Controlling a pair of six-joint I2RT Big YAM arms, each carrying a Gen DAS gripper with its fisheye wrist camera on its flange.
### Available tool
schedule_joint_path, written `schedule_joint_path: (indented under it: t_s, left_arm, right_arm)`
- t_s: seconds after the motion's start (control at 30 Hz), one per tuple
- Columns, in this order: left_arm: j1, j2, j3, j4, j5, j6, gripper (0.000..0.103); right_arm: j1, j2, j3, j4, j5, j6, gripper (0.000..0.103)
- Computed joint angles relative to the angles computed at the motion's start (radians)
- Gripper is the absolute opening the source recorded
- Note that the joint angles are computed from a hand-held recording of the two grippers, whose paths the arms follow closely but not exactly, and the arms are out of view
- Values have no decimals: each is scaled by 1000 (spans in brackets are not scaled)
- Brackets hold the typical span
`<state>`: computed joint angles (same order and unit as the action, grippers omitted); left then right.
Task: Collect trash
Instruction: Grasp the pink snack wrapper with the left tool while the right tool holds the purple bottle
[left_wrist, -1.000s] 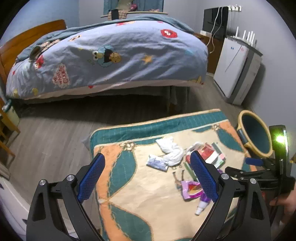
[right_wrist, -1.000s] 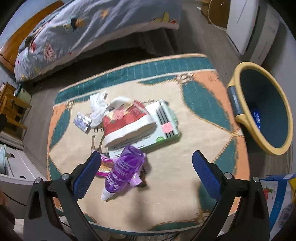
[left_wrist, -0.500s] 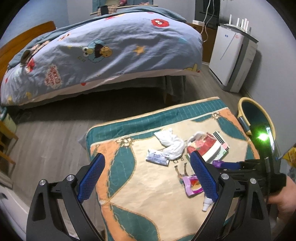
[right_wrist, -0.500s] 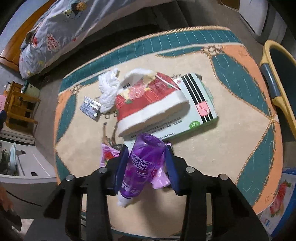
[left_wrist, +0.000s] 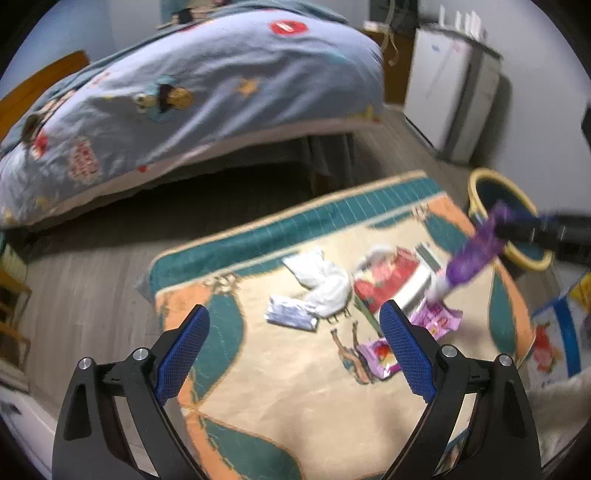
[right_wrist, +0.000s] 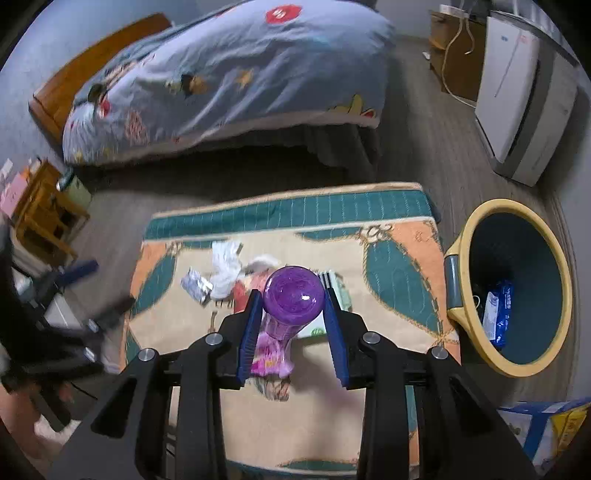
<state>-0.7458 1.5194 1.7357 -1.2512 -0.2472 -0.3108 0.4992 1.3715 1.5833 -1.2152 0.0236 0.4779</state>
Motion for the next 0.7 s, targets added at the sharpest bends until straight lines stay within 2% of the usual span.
schedule_joint_path:
  t_s: [0.07,0.2,0.33,0.43,0.53,0.63,0.7]
  left_arm:
    - [-11,16,-6,-4,17,11,92]
    - [-37,37,-30,26,61,41,92]
    - [-81,66,-46,48,103,89,92]
    - [-116,98,-39,45,102,138,88]
    - [-138,131,-29,45,112,146,81]
    - [-146,160,-18,29,115,138,68]
    - [-149,184,4,-11,136,137,31]
  right_arm:
    - [-19,-2,-6,12,-24,9,33]
    - [-39,2,9,14,-6,-26,33]
    - [-61,-11,9,33,-23,-36,33]
    - [-66,-19,8,42,-13,-55,33]
    - [-77,-27,4,49,-19,-59,33]
    - [-90,-34,-3,48,-26,-61,33]
    - [-97,-39,-7,45,-27,-67,33]
